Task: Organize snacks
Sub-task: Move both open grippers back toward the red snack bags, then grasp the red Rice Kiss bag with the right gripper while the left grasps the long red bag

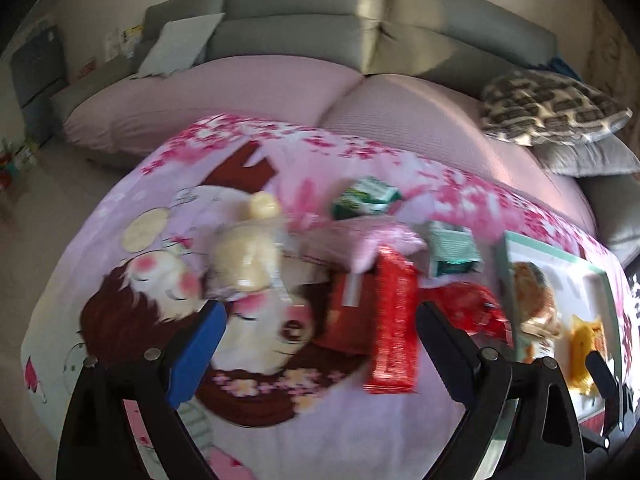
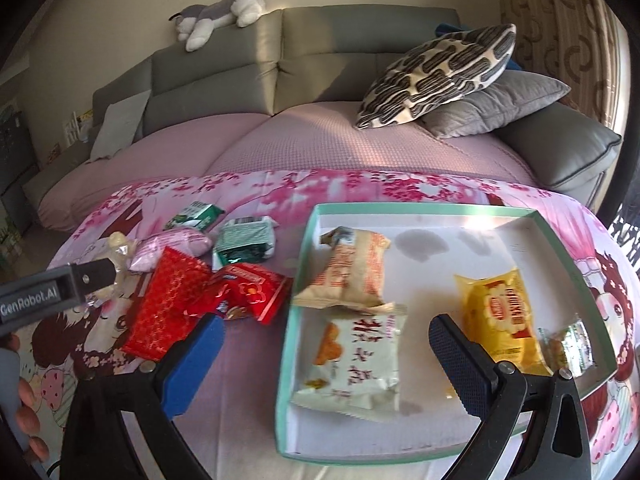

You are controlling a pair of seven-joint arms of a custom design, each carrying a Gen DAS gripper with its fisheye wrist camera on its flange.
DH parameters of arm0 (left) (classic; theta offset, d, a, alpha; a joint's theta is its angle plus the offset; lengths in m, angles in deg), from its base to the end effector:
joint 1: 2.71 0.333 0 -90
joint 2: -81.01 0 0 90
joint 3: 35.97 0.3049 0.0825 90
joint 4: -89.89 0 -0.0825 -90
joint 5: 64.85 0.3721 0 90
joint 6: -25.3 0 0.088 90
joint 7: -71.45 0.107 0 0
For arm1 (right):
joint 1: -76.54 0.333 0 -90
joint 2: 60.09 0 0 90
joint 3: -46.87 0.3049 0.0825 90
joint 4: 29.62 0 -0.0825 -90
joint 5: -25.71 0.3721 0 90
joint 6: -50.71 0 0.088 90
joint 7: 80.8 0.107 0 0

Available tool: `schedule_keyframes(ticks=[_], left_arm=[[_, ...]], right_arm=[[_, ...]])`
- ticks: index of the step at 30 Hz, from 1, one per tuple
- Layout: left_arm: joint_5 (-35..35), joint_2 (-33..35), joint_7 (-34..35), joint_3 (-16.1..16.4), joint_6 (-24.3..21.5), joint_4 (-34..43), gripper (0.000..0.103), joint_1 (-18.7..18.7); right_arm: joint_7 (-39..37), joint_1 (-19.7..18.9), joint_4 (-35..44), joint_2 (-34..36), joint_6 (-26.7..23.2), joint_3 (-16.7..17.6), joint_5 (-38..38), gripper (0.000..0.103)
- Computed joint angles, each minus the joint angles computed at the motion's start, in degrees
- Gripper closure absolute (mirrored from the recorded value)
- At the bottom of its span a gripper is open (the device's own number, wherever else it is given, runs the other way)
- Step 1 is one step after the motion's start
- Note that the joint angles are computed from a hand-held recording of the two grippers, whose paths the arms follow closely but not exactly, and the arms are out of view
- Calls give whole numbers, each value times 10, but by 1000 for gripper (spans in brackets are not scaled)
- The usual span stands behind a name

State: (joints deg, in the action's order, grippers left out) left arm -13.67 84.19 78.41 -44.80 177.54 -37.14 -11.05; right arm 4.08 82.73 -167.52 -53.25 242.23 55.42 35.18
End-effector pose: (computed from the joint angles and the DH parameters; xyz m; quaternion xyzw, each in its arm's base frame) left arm 0.5208 -0.1832 0.3820 -0.7966 0.5137 -0.1971 0.2503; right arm 0.5245 0.1186 0.3601 -0.6995 0.5946 -0.2362 0.3182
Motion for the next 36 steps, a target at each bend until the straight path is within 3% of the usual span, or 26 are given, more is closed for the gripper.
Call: schedule_keyframes(ticks=[2,6,8,11,16,18,21,22,26,29,31,36], left_arm=[[-5,-7,-1,5,4,-12,7,6],[-8,-14,-5,9,15,-27,7,18],[-7,-17,-4,10,19,-33,7,22],[-1,-18,-7,10,23,-36,7,28],[-14,-13,3,12,45,-40,7,35],[-32,-6,10,13,56,-39,7,37],[-34,7,12,19,91,-34,7,40],[-38,12,19,20,95,-30,7,39],[-63,33,44,24,120,-16,7,36],[-81,44,57,31,158,-15,7,36],[-79,49,62,37,165,-11,7,31],[-56,59,52,50,172,0,7,20]], right_arm=[[11,-21,4,4,-5,27,-12,0],[57,-124,10,16,-5,136,-68,0],[68,-138,13,22,-5,156,-87,0],[53,-68,18,24,-9,97,-70,0],[26,-16,22,28,-14,56,-43,0],[7,27,25,30,-12,16,-24,0],[-25,126,37,36,-21,-77,21,0],[-30,134,41,38,-26,-85,29,0],[-41,101,56,44,-39,-51,51,0],[-35,129,74,51,-56,-80,60,0],[-40,102,84,55,-61,-52,71,1],[-56,55,111,68,-74,-3,100,15]])
